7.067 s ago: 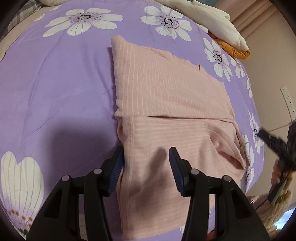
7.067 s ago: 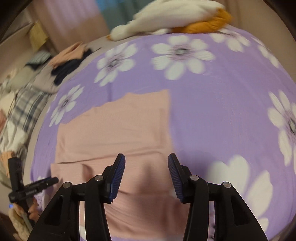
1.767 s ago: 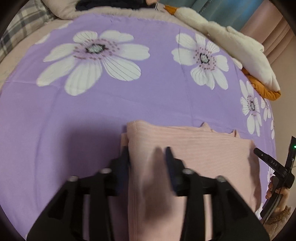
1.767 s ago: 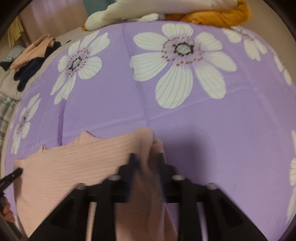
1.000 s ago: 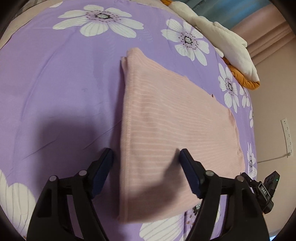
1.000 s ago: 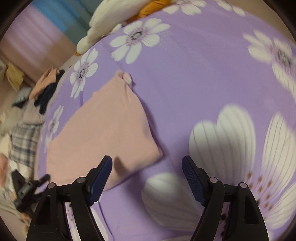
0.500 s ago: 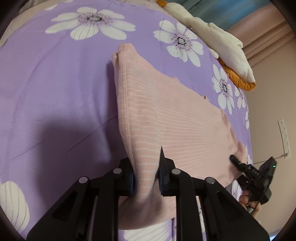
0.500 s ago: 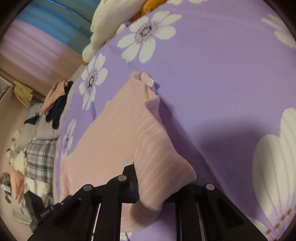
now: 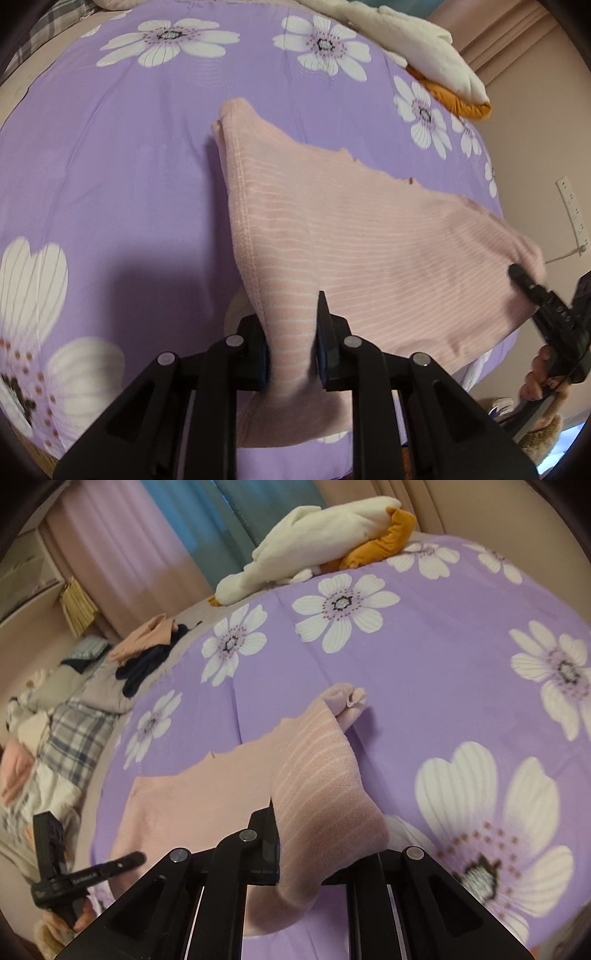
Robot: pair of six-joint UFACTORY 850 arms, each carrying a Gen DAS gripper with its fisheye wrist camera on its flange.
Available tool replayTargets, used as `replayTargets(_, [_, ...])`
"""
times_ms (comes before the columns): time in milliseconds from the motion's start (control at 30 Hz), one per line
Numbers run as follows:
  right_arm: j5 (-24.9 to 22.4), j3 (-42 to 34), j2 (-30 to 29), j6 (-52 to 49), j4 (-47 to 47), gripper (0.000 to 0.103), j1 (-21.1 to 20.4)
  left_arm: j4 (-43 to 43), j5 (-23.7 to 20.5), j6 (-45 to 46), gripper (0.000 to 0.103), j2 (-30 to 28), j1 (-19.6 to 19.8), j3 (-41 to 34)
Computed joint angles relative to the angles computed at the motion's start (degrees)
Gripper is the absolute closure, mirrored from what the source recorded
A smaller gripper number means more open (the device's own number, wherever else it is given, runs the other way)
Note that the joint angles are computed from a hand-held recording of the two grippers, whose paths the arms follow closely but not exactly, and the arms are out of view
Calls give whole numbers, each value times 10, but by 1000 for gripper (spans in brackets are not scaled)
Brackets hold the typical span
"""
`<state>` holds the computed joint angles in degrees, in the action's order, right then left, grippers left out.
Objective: Fold small clothes
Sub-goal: 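Grasp the shirt's end with the right tool and lift it, then lay the lifted end over the shirt with the right tool and open it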
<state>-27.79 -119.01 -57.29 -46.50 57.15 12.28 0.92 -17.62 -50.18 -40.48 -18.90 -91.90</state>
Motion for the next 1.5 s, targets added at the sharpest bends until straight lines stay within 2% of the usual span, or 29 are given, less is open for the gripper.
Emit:
replayTargets(100, [28,6,6,2,-41,90,11,40,-23,-46,77,-8,-4,-4])
replayTargets(167, [31,-10,-2,21,-78,90,19,40,-16,-53,76,0,-3,7])
replayTargets(233, [40,-10,1,-11,-71,90,28,44,-2,-60,77,13,-3,24])
replayTargets(333, [30,-13,4,-72,-54,90,41,76,14,-95,78,36,-3,51])
replayTargets(500, [15,-28,1,-146,-58,90,71,225,21,-256,74,73,-3,97])
replayTargets(733, [-10,-46,-20,-169,-130,90,117,302,34,-360,71,110,4,151])
replayTargets(867, [-56,-61,-40,-141,-181,90,131,299,36,-361,71,116,4,162])
replayTargets(933, [-41,-44,-37,-129,-211,90,141,286,34,-348,71,115,4,161])
replayTargets(1033, [-28,-22,-24,-142,-210,90,147,280,34,-338,71,114,4,160])
replayTargets(1200, [-38,-12,-12,-179,-174,90,150,286,39,-346,69,116,6,163])
replayTargets(1267, [-40,-24,-25,-145,-208,90,155,284,39,-346,65,115,7,163])
replayTargets(1400, [-90,-77,-66,-62,-277,87,157,281,40,-347,55,117,9,165])
replayTargets(1500, [-139,-98,-79,-69,-248,66,150,261,52,-328,48,118,11,163])
